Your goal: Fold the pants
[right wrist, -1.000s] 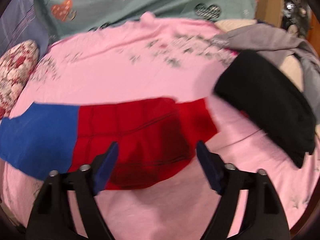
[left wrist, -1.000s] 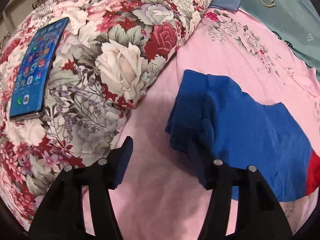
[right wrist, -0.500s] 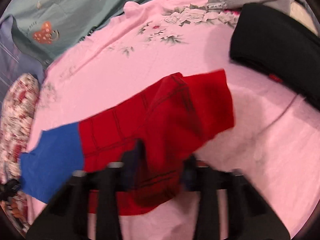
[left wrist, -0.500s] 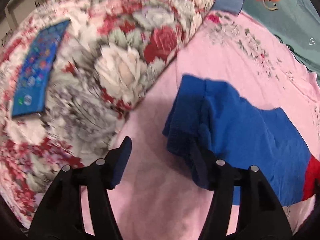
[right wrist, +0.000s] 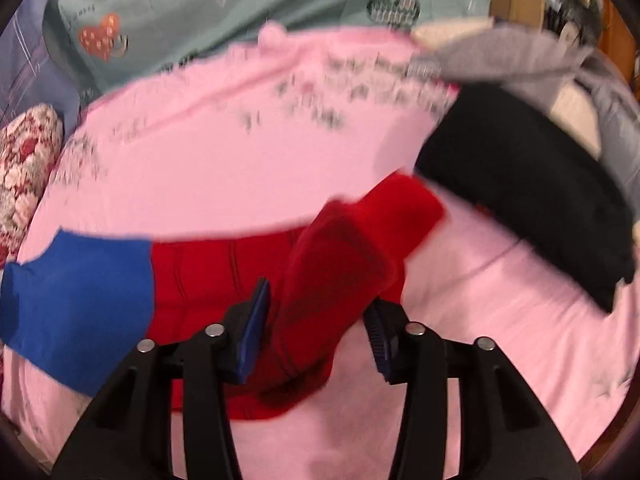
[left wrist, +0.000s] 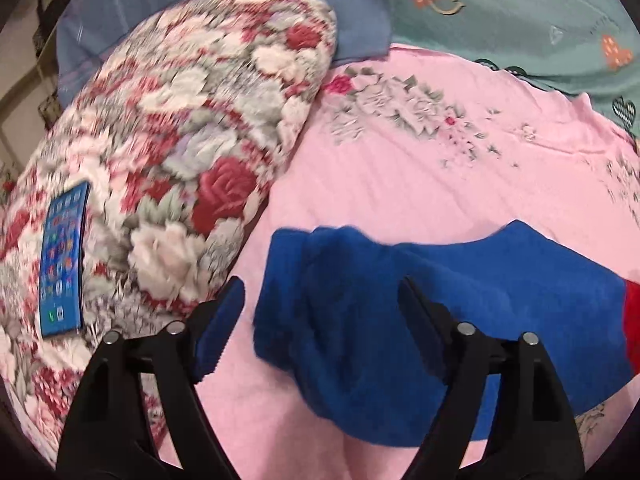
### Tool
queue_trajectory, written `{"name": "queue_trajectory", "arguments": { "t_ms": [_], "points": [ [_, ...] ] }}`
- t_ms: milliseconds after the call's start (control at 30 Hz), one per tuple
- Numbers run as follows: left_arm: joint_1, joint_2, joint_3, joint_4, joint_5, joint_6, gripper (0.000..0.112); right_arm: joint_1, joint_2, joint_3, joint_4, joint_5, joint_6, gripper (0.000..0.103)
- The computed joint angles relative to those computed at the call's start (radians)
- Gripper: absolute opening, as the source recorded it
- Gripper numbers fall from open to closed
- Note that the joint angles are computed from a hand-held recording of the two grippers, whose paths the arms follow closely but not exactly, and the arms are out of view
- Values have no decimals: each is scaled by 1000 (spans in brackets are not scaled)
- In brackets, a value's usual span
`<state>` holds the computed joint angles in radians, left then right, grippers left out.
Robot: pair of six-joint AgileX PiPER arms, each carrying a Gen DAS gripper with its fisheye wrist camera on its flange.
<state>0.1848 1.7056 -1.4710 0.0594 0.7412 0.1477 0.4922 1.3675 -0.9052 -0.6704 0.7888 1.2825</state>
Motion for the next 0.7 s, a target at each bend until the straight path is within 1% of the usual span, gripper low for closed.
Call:
{"name": "queue_trajectory", "arguments": {
  "t_ms": [33,67,100,133,167,200,233,300,333,367,400,433,467,500,533,567,600,633,667,700],
  "points": [
    [-16,8,6,15,-17,1,86,46,13,-31,-100,60,75,68],
    [-32,26,3,46,-21,-10,86,75,28,-61,-178,80,114,72],
    [-47,43,2,91,-16,-45,86,87,50,-88,-217,60,126,72],
    [-53,68,-3,132,-11,-78,86,85,73,-115,-215,0,104,72],
    [-51,87,-4,150,-6,-94,86,70,109,-154,-174,-100,42,72],
    [-42,116,-11,162,7,-111,86,47,146,-193,-92,-196,-58,72],
    [-28,138,-21,159,19,-118,87,38,197,-246,-14,-251,-158,72],
    [22,167,-43,55,50,-55,88,57,339,-398,131,-332,-358,72],
    [44,173,-55,6,61,-29,88,62,393,-469,216,-330,-458,72],
    [56,174,-58,-15,61,-22,88,72,478,-569,308,-331,-558,71],
    [62,167,-49,-14,47,-21,88,78,560,-669,408,-308,-658,69],
    [66,164,-42,-20,39,-6,89,76,620,-769,508,-254,-758,64],
    [70,164,-38,-29,39,3,89,68,697,-869,605,-216,-858,61],
    [77,170,-40,-43,44,13,90,58,767,-969,693,-171,-958,61],
    [83,174,-38,-52,45,19,91,52,830,-1069,757,-114,-1030,61],
    [89,175,-32,-56,40,25,92,52,895,-1169,796,-44,-1062,61],
    [92,174,-24,-61,34,29,92,53,942,-1233,833,-9,-1089,60],
    [90,170,-14,-61,28,27,92,50,985,-1302,870,39,-1116,52],
    [91,169,-6,-59,21,31,93,51,1045,-1402,905,102,-1138,29],
    [87,177,-11,-55,19,30,93,53,1101,-1502,912,168,-1141,18]
  ]
}}
